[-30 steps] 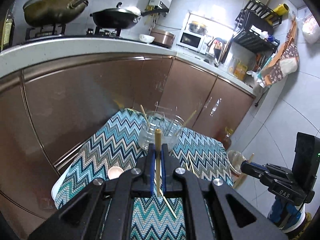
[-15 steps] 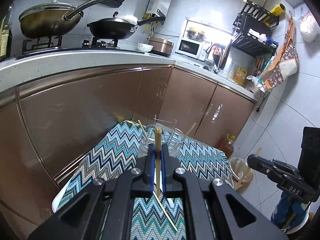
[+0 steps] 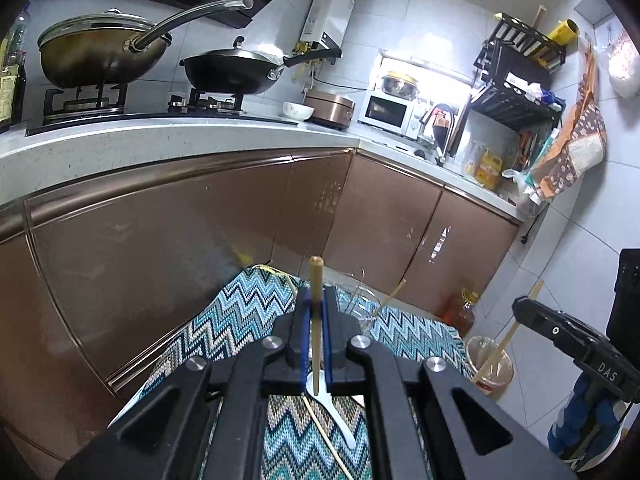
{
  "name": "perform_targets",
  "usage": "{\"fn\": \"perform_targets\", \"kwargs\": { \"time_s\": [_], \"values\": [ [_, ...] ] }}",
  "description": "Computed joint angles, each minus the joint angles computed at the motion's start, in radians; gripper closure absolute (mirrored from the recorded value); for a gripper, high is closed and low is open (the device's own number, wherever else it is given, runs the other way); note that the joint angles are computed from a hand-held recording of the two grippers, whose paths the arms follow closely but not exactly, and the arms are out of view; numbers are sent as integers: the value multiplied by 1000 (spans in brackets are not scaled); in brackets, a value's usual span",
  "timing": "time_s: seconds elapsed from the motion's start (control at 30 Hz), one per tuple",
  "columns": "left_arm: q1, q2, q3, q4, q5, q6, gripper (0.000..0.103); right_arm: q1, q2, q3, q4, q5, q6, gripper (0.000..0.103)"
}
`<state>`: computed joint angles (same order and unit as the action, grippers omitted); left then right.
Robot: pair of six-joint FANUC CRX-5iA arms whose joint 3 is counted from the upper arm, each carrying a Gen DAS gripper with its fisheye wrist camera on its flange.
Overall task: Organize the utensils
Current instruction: 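Lift both chopsticks and carry them above the utensil holder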
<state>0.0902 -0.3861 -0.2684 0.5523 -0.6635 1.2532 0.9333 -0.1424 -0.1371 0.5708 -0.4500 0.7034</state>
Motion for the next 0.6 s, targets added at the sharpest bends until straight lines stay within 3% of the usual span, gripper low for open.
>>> {"fn": "perform_targets", "kwargs": {
  "time_s": [0.43,0.6],
  "values": [
    [-24,85,55,13,146,19,98,-71,52,49,2,116,34,97],
    [-58,156,84,94,234,-9,98,-116,95,74,58,185,-9,97]
  ]
}}
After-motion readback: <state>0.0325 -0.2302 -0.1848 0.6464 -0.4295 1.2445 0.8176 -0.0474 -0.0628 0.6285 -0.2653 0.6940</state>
